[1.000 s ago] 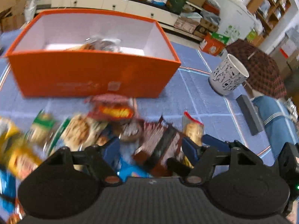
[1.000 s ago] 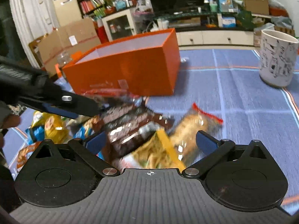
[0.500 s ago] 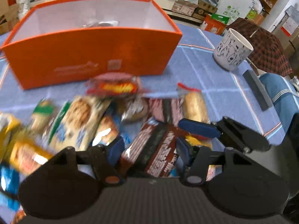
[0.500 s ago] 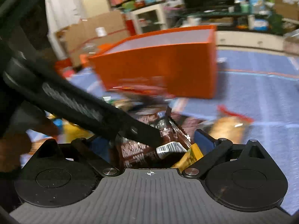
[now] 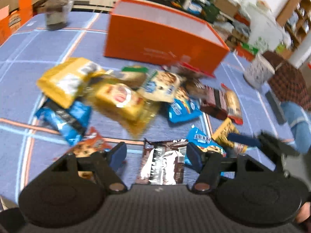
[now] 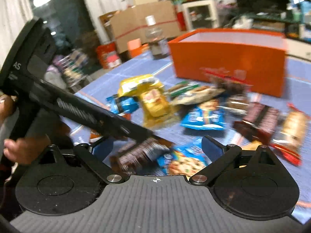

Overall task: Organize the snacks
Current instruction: 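Grasp the chocolate bar with the right gripper while the left grasps a cookie packet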

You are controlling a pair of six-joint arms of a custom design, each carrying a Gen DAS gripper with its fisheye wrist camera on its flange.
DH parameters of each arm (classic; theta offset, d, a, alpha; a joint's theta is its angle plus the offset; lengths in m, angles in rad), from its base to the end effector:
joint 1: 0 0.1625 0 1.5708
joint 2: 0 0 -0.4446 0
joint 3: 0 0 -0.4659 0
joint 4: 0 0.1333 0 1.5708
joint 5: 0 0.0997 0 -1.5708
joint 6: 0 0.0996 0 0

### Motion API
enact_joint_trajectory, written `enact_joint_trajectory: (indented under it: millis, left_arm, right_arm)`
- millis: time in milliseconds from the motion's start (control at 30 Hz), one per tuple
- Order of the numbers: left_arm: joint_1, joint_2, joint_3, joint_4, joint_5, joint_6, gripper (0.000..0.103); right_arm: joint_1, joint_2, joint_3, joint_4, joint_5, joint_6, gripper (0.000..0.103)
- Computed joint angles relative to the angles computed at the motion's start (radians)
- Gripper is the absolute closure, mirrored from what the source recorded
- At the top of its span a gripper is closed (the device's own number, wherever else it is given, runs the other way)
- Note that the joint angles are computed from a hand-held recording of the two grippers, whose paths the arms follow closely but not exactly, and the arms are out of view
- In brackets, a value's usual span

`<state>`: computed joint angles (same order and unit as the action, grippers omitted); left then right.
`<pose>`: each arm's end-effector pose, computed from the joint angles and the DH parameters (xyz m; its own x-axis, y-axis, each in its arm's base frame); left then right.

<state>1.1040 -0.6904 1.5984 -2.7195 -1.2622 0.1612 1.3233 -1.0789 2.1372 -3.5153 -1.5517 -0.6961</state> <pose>-0.1910 -0.7424 0.0100 -0.8018 0.4986 -0.3294 0.5732 0.7976 -0.1879 -0.0107 -0.5941 0.1626 -0.8459 -0.2162 0.4875 -0.5050 0.6183 -0.6022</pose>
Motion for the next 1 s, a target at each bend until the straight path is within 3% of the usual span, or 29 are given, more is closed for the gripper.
enact_joint_trajectory:
  millis: [167,267,433,600,700,833,967,1000]
  left_arm:
    - [0.030,-0.016,-0.006,0.028,-0.048,-0.014,0.037]
    - [0.038,-0.023,0.006,0.039,-0.060,-0.008,0.037]
    - [0.049,-0.037,0.022,0.035,-0.064,0.001,0.037]
    - [0.049,-0.056,0.046,-0.041,-0.019,0.030,0.036]
    - [0.037,-0.056,0.050,-0.083,0.054,0.085,0.036]
    - [0.043,-0.074,0.050,-0.078,0.033,0.158,0.032]
    - [0.034,-0.028,0.017,-0.053,0.145,0.281,0.032]
    - [0.032,-0.014,0.005,-0.038,0.177,0.310,0.032]
  right_arm:
    - [0.037,0.066,0.042,-0.129,-0.060,0.126,0.012]
    - [0.072,0.105,0.025,-0.117,-0.085,0.117,0.011]
    - [0.112,0.194,-0.048,-0.122,-0.200,0.100,0.013]
    - [0.115,0.219,-0.081,-0.130,-0.229,0.131,0.015]
    - [0.131,0.251,-0.121,-0.138,-0.273,0.146,0.015]
    - [0.143,0.288,-0.148,-0.176,-0.311,0.086,0.014]
    - [0.145,0.294,-0.140,-0.209,-0.341,0.041,0.012]
    - [0.146,0.295,-0.140,-0.207,-0.352,0.040,0.006]
